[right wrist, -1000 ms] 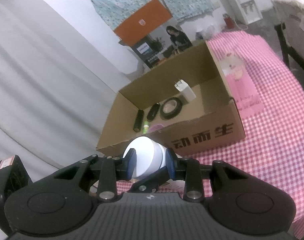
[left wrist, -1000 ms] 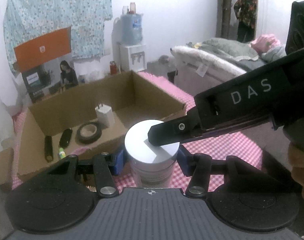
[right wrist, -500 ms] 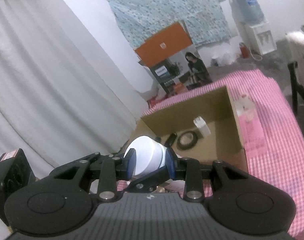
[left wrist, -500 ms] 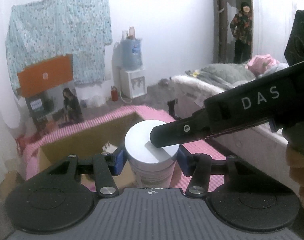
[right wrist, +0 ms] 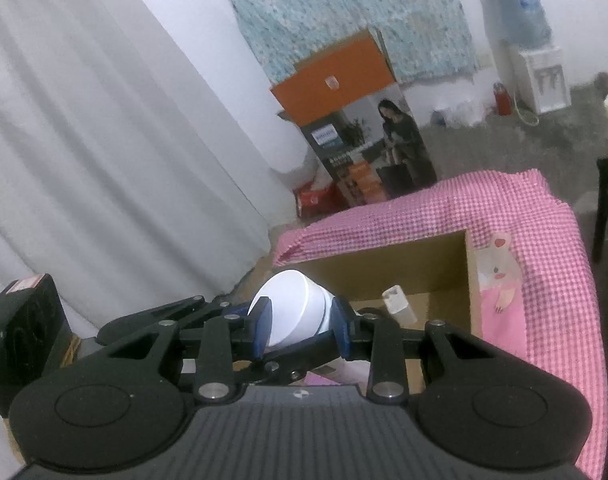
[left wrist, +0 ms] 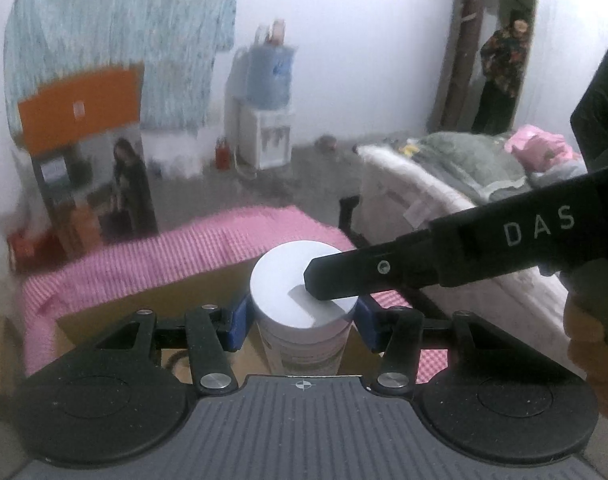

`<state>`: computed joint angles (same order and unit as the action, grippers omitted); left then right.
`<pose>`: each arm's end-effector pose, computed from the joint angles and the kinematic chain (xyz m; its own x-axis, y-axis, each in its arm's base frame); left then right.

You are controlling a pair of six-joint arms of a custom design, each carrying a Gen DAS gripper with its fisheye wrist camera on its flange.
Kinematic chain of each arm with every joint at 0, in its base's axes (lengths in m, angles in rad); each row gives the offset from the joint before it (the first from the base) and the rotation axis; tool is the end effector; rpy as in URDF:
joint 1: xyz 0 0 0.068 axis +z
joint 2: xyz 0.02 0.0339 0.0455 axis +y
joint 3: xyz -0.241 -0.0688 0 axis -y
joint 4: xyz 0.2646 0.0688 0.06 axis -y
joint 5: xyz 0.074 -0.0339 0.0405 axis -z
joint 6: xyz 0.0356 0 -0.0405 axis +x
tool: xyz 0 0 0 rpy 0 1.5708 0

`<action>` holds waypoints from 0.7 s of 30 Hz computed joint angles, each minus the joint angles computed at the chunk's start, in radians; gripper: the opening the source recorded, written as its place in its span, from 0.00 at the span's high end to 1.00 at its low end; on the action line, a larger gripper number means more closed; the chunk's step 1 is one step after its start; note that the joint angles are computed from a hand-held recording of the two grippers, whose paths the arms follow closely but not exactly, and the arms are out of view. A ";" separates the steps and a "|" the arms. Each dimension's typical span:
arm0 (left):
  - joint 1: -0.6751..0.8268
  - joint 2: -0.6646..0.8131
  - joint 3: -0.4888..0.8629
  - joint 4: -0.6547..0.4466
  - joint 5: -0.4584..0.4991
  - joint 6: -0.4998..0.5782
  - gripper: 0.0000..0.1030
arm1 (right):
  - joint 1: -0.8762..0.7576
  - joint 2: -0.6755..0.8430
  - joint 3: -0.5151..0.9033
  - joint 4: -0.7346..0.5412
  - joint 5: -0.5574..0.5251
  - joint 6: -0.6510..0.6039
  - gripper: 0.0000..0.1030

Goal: Organize rigid objects
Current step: 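Lower the white jar into the box and open the right gripper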

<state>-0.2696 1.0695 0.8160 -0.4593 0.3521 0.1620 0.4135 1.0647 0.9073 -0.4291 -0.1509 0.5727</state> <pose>0.2441 -0.0802 0.2463 -0.5412 0.3066 -0.7830 0.5966 0.7962 -0.1006 0.2404 0.1113 0.2816 -0.7033 0.2764 -0.6549 -0.1556 0.8391 0.5213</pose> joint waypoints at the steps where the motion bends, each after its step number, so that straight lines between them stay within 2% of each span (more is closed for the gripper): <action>1: -0.001 0.056 0.026 0.006 -0.003 -0.011 0.49 | -0.028 0.046 0.023 0.004 -0.028 -0.008 0.65; 6: -0.019 0.267 0.112 0.072 -0.056 -0.043 0.49 | -0.138 0.267 0.109 0.046 -0.143 -0.063 0.65; 12: -0.040 0.493 0.235 0.115 -0.109 -0.087 0.49 | -0.207 0.492 0.218 0.072 -0.189 -0.144 0.65; 21: -0.071 0.634 0.327 0.109 -0.155 -0.117 0.49 | -0.240 0.692 0.366 0.025 -0.184 -0.253 0.65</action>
